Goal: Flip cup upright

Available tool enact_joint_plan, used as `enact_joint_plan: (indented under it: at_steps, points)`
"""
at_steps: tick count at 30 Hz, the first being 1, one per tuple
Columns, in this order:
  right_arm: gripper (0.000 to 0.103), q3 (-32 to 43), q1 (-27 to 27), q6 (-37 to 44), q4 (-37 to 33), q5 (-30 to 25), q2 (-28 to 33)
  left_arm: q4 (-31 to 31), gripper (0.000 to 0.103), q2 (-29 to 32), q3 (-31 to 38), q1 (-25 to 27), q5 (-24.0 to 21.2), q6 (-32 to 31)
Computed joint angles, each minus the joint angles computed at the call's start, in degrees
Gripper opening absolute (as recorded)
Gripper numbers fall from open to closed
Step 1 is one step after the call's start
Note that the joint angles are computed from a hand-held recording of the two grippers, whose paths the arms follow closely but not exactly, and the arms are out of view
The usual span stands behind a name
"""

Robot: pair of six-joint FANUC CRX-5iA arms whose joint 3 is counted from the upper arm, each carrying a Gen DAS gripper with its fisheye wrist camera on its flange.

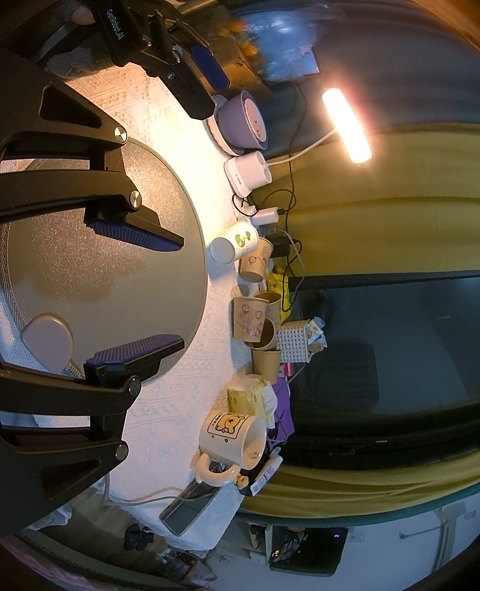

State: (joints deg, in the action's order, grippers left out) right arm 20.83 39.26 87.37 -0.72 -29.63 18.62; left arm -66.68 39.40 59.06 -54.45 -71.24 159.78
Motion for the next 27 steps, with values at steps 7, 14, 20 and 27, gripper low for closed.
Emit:
enact_joint_plan:
  at_steps: [7, 14, 20, 27]
  points:
    - [0.049, -0.11, 0.04, -0.14, 0.15, 0.02, -0.04, 0.04, 0.097, -0.07, -0.09, 0.04, 0.06, 0.01]
    - [0.049, -0.12, 0.06, -0.23, 0.24, -0.02, -0.07, 0.05, 0.097, -0.15, -0.16, 0.11, 0.05, 0.04]
    - [0.049, -0.22, 0.09, -0.29, 0.31, 0.05, -0.13, 0.04, 0.097, -0.39, -0.67, 0.21, 0.26, 0.21]
    - [0.049, -0.17, 0.07, -0.18, 0.20, -0.06, -0.14, 0.05, 0.097, -0.28, -0.42, 0.15, 0.13, 0.19]
